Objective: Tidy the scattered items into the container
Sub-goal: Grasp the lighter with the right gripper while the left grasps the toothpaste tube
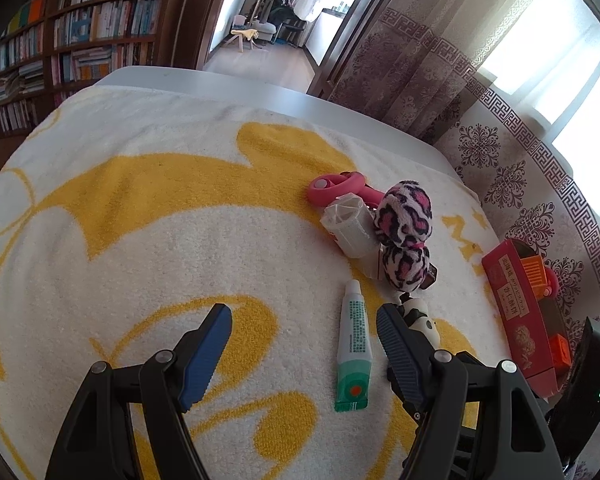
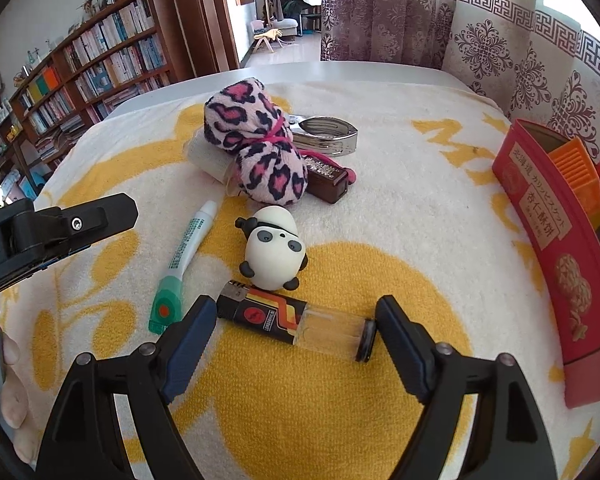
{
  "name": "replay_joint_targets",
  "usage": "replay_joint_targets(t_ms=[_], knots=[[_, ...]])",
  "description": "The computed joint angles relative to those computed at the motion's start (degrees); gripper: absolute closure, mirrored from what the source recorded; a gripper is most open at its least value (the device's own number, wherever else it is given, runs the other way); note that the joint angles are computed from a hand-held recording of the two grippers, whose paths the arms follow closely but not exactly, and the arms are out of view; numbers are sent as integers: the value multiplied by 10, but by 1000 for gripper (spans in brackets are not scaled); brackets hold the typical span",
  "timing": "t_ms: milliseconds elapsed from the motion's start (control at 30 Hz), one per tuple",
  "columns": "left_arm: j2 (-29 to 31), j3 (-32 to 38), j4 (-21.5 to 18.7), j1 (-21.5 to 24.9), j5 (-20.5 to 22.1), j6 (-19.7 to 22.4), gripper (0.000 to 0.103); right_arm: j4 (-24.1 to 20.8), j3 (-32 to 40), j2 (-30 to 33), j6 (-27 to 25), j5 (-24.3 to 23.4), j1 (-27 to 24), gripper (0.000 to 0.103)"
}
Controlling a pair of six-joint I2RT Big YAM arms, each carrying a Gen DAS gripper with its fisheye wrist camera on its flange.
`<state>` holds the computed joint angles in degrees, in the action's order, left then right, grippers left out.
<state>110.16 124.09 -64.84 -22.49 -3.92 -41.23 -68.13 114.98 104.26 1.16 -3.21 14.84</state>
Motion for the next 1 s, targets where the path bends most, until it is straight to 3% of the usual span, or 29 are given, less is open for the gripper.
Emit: replay_joint_targets(t_ms=[133,367,400,433,467,500,667,700,767,867,1000], knots=[[-1,-1,1,0,0,-1,27,12,-7,2,-8,49,14,14],[2,-1,-1,-3,-1,6,27,35,-42,-23,-42,14,-2,18],[4,1,-3,-4,-3,9,27,39,-50,-29,-46,5,-7,22],[6,4,-5,-6,-4,14,27,49,-62,-39,-52,13,-9,47],[10,9,-8,-8,-6,20,27,54,-68,-45,-58,15,-13,57],[16,17,-14,-10,-8,27,27,52,-70,-48,-60,4,-19,57],[62,82,-64,-24,-29,61,27,47,-77,-54,-55,-41,-39,55],[73,98,-76,-25,-34,64,27,44,-77,-55,-52,-56,-42,51],[91,125,-96,-27,-47,71,27,48,-86,-62,-48,-77,-47,23],[107,152,-108,-28,-52,81,27,66,-104,-76,-46,-79,-51,21],[133,195,-136,-34,-86,104,51,63,-104,-77,-36,-102,-64,21]])
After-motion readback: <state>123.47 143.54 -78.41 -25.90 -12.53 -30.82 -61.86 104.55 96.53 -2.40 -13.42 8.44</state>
